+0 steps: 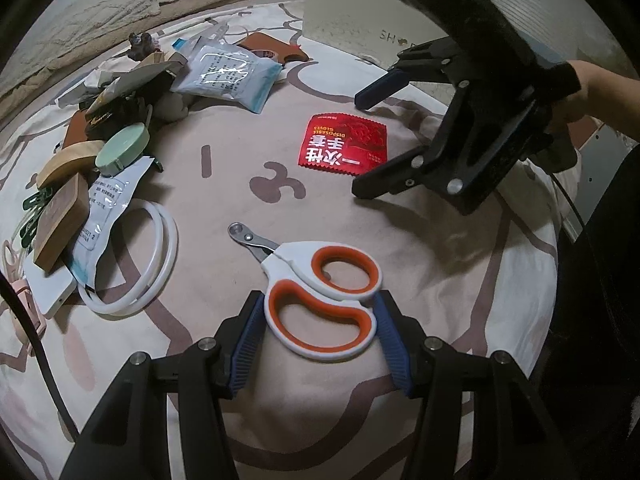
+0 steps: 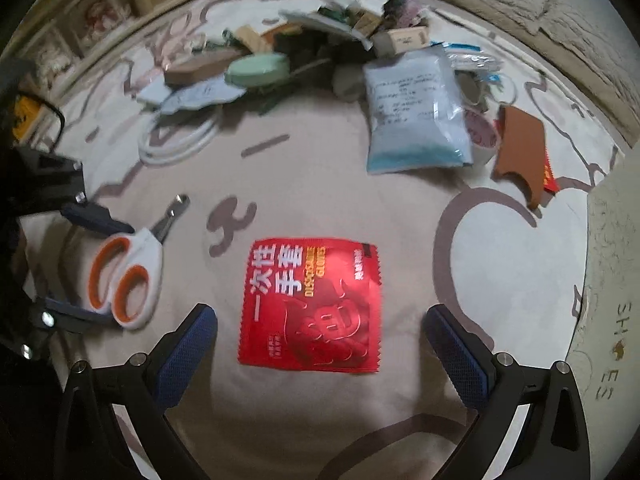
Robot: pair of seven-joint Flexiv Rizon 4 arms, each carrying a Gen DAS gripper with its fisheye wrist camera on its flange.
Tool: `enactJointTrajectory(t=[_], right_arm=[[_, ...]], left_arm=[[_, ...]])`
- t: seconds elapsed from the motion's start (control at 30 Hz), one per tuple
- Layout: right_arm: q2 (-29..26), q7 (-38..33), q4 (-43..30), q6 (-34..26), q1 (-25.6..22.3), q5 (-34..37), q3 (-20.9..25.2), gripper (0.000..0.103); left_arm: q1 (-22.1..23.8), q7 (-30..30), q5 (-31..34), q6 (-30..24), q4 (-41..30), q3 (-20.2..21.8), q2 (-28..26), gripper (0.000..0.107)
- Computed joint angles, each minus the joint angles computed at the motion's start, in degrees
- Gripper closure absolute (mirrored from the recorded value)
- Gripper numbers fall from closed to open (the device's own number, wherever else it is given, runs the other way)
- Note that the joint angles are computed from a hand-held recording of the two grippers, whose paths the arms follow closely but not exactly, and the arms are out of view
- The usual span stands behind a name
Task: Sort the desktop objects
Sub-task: 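Close the right tool on the red gloves packet while the left tool holds the scissors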
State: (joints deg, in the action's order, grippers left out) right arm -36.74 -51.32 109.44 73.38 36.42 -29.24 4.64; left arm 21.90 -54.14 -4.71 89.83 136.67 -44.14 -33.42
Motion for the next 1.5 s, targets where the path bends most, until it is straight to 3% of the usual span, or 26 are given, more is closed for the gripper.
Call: enactJointTrajectory(t=[0.1,0.17,0.27,0.5,0.67,0.97,1.07,1.5], right_arm=[[-0.2,-0.8,-0.6,-2.0,0.3,-0.4,0.0,0.000],[-0.3,-0.4,-1.1,-2.6,0.7,-0.7,-0.3,0.000],[-0.7,-3.0,-2.1,-3.4,-0.3,-0.5,0.8,0.002],[-1.0,-5.7,-3.3,-5.3,-0.7,0.4,1.9,0.017],[-0.8,-7.0,-3.6,-5.6,-1.0,1.2,2.5,0.035],[-0.6,-7.7,-3.8,-5.8,-1.2,2.1,2.3,0.039],[-0.5,-7.4,-3.5,-5.2,-0.9,1.5,1.6,0.043],[0.1,-7.0,-2.5,-3.8,-1.0,-0.7,0.3,0.048]], left_arm=[[0.3,0.2,0.0,-0.4,0.0,-0.2,0.0,0.051],[-0.1,0.3,0.0,-0.3,0.0,0.1,0.1,0.043],[-0.2,0.0,-0.2,-0.2,-0.2,0.1,0.0,0.039],[-1.6,0.2,0.4,0.6,-0.6,1.2,0.4,0.039],[-3.8,0.6,0.5,0.7,-1.0,3.3,0.9,0.039],[-8.7,1.6,-0.2,-0.1,-1.5,8.1,2.6,0.041],[-8.2,3.0,-1.1,-0.8,-1.1,7.2,3.1,0.048],[-8.5,5.1,-5.2,-1.2,0.0,7.5,5.1,0.051]])
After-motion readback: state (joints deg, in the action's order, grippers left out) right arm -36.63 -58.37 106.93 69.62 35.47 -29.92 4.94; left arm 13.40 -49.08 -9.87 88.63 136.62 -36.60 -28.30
